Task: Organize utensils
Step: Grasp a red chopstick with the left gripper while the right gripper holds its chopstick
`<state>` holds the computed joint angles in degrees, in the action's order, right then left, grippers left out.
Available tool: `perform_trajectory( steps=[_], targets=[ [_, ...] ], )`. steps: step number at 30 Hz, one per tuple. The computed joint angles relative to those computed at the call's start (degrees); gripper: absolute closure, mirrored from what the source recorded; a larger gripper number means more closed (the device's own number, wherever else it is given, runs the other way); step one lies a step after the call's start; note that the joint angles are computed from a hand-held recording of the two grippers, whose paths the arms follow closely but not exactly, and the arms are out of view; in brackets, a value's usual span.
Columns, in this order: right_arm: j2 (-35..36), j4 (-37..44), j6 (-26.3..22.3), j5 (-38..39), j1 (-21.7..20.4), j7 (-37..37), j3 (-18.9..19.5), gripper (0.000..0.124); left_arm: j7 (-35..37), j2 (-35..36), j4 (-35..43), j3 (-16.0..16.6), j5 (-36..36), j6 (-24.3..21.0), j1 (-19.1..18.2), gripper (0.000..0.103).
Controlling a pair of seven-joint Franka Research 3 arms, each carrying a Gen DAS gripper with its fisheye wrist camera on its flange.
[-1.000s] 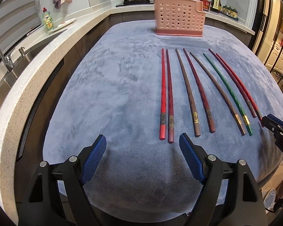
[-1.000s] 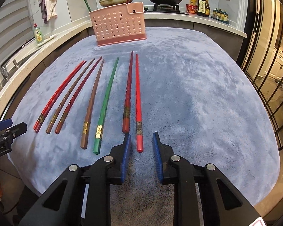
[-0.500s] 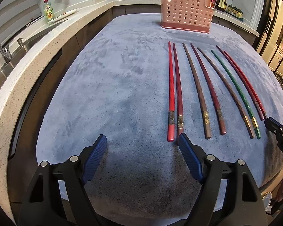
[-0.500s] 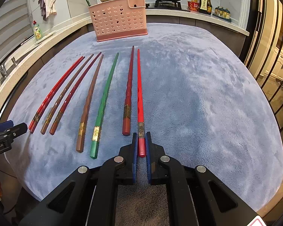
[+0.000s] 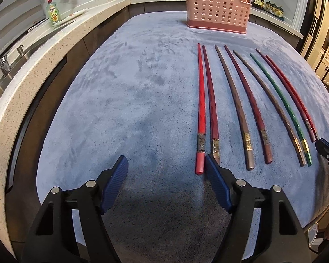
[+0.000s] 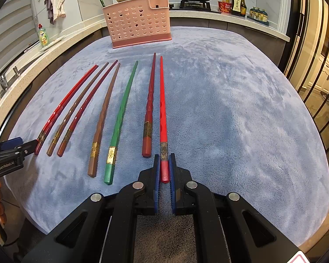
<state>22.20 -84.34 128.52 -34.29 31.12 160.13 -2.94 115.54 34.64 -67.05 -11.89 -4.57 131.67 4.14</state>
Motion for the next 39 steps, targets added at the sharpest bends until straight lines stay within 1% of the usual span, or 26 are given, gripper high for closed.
perform_trajectory(
  steps=[8,11,14,17,19,20,22,24,25,28,30,33,39],
  targets=[
    [0.11,0.15,-0.04,0.06,0.04,0.04,-0.05,0.117,-0.54,1.08,1.4,0.02,0.41,-0.17,-0.4,0.035],
    [0.13,0.17,-0.05,0.08,0.03,-0.04,-0.06,0.117,-0.57,1.63,2.14,-0.08,0.42,-0.28,-0.5,0.037],
    [0.14,0.14,0.04,0.1,0.02,0.0,-0.07,0.117,-0.56,2.36,3.4,-0.23,0.34,-0.89,-0.63,0.042],
    [0.01,-0.22,0.6,0.17,-0.1,0.06,-0.08,0.117,-0.21,2.78,4.24,-0.49,-0.02,-1.53,-0.54,0.049],
    [0.02,-0.29,0.83,0.21,-0.15,0.01,-0.08,0.117,-0.03,2.91,4.58,-0.61,-0.31,-1.89,-0.47,0.057],
    [0.07,-0.25,0.89,0.23,-0.17,-0.03,-0.08,0.117,0.08,3.01,4.81,-0.64,-0.41,-2.07,-0.45,0.058],
    [0.12,-0.16,0.88,0.29,-0.15,-0.08,-0.11,0.117,0.43,3.11,5.09,-0.72,-0.67,-2.41,-0.32,0.067],
    [0.09,-0.21,0.87,0.29,-0.13,-0.07,-0.14,0.117,0.7,3.19,5.34,-0.72,-0.78,-2.69,-0.27,0.072],
    [0.05,-0.24,0.85,0.31,-0.13,-0.06,-0.14,0.117,0.77,3.27,5.49,-0.68,-0.8,-2.79,-0.28,0.077],
    [0.04,-0.24,0.87,0.39,-0.14,-0.09,-0.12,0.117,0.85,3.51,6.07,-0.56,-0.71,-3.12,-0.38,0.086],
    [-0.01,-0.3,0.88,0.29,-0.08,0.1,-0.16,0.117,1.07,3.57,6.28,-0.6,-0.82,-3.35,-0.31,0.09],
    [0.05,-0.21,0.85,0.12,-0.01,0.33,-0.19,0.117,1.18,3.53,6.39,-0.52,-0.8,-3.44,-0.31,0.091],
    [-0.78,-0.8,0.83,-0.99,0.19,1.44,-0.39,0.117,1.58,1.79,3.88,-0.31,-0.21,-1.34,-0.36,0.093]
  ],
)
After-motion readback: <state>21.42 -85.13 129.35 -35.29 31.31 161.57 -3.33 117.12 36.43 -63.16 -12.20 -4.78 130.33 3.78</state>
